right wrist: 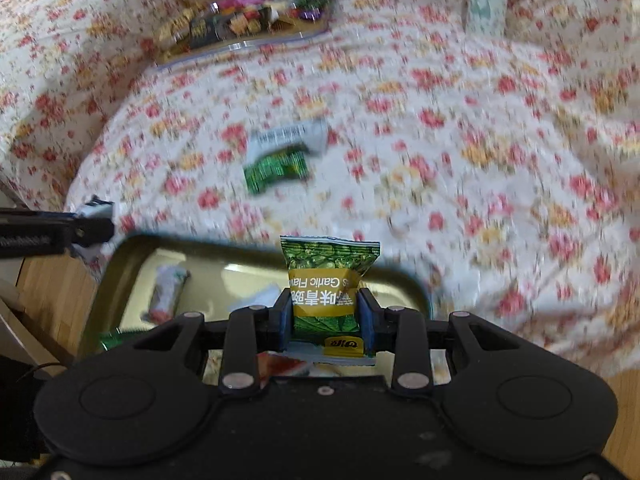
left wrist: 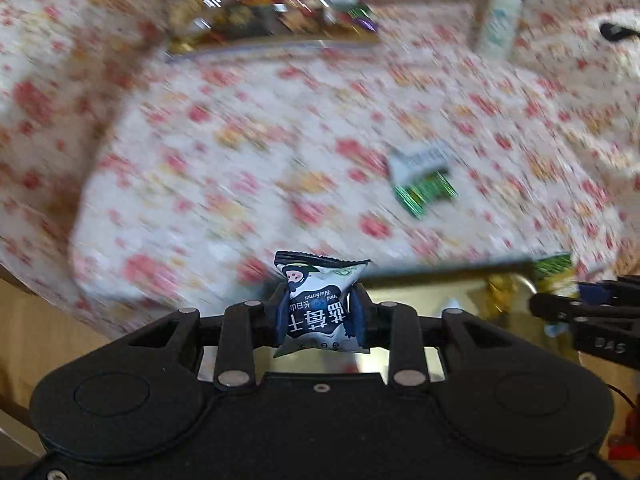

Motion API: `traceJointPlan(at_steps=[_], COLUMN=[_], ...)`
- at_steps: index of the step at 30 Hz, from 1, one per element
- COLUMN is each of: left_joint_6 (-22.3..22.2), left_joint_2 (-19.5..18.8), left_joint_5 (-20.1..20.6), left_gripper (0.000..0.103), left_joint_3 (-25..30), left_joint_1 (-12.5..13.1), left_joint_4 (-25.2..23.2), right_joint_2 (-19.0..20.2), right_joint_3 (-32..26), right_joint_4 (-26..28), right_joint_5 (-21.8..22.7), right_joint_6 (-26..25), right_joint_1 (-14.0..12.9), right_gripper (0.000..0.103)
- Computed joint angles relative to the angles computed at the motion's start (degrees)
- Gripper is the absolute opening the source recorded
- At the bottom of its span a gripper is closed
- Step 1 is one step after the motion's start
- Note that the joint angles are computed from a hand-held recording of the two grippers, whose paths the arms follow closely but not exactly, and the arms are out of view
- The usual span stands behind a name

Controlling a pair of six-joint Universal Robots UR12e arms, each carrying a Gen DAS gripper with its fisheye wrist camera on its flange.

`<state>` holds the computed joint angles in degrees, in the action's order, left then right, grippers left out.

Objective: Organize snacks
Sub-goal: 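Carry the milk candy and pea packet over the gold tray with both tools, then open both tools to drop the packets into the tray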

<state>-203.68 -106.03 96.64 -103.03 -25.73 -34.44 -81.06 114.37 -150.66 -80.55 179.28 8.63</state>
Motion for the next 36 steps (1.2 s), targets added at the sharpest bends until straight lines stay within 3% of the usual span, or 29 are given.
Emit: traceJointPlan(at_steps=[6,12,22,36], left_joint_6=[-2.48,-1.33,-1.07,-1.29], left_joint_2=[-1.6,-2.98,-2.76,-3.08], left_joint_5=[-4.12,-3.06,-5.15,-4.59], left_gripper=[0.04,0.04,0.041,0.041], left_joint_3=[1.26,2.42,1.58,2.1], left_joint_1=[-1.28,-2.68,-2.49,-2.52], left_joint_4=[-4.09,-5.97,-5.19,-4.66], right_joint_2=[-0.4,-0.4,0.04,0.6], right_joint_3=[1.14,2.16,2.23,1.51], right_joint_4=[3.33,3.17,3.85,3.76], right_joint_5=[-0.78,-2.62,-2.67,-2.86], right_joint_6=[1.6,1.52,2.02,2.64], right_joint_1=[-0.4,0.04,0.08,-0.01], right_gripper=[0.035,0.035,0.035,0.037])
